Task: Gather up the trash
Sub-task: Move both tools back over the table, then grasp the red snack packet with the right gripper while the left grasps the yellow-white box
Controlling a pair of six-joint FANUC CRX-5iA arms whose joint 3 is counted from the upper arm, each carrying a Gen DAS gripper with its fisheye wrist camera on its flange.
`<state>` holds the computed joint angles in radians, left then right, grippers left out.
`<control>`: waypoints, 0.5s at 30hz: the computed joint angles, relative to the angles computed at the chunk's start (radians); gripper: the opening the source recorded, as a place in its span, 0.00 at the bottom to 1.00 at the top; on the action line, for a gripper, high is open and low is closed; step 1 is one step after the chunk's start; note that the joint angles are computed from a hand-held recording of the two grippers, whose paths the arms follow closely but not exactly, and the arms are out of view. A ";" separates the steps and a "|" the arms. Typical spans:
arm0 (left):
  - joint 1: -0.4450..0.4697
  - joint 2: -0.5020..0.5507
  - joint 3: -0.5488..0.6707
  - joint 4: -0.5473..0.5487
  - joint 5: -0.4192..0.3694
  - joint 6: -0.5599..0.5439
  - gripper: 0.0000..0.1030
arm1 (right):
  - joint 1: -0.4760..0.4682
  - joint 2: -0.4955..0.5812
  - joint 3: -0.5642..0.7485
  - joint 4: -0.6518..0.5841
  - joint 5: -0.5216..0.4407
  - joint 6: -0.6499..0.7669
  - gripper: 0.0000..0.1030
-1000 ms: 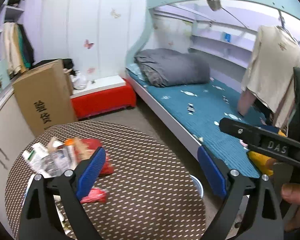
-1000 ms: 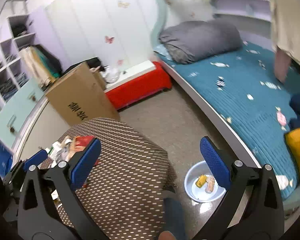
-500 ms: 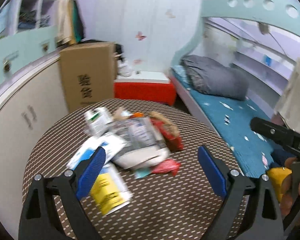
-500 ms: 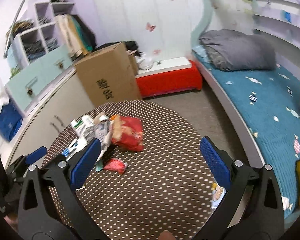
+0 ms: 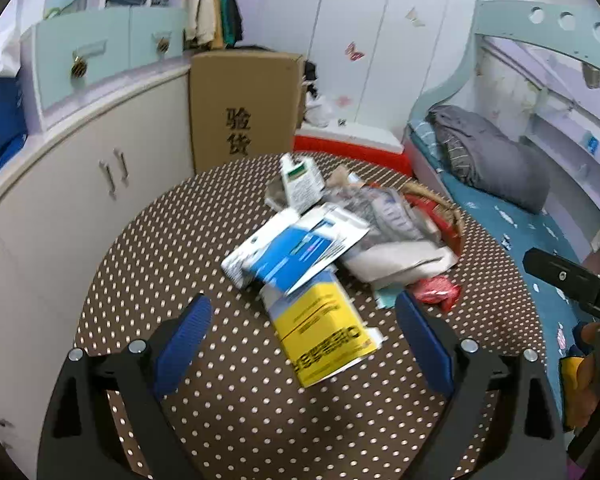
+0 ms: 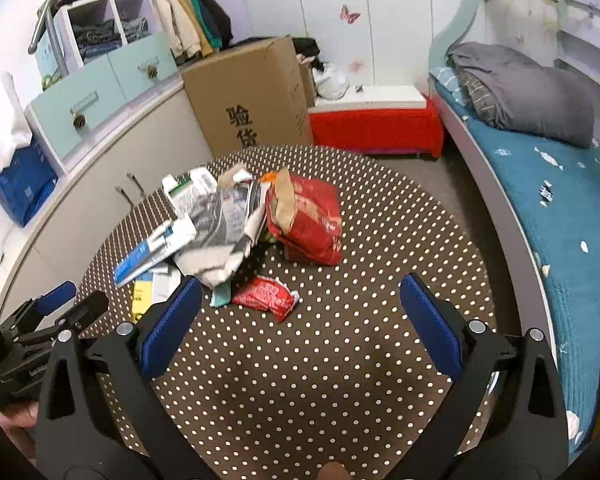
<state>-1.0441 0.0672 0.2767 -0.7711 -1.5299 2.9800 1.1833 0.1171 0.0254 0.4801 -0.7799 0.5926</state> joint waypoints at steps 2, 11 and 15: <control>0.016 0.003 -0.012 0.024 0.004 0.006 0.88 | -0.006 0.009 0.004 -0.034 0.002 0.039 0.94; 0.101 0.051 -0.027 0.116 0.053 -0.026 0.88 | -0.032 0.097 0.081 -0.188 -0.022 0.220 0.94; 0.126 0.064 -0.027 0.125 0.060 -0.040 0.88 | -0.035 0.163 0.156 -0.241 -0.047 0.336 0.94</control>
<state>-0.9185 0.1311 0.2497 -0.6465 -1.4701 2.9398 1.1484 0.2802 0.1816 0.2394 -0.8270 0.9288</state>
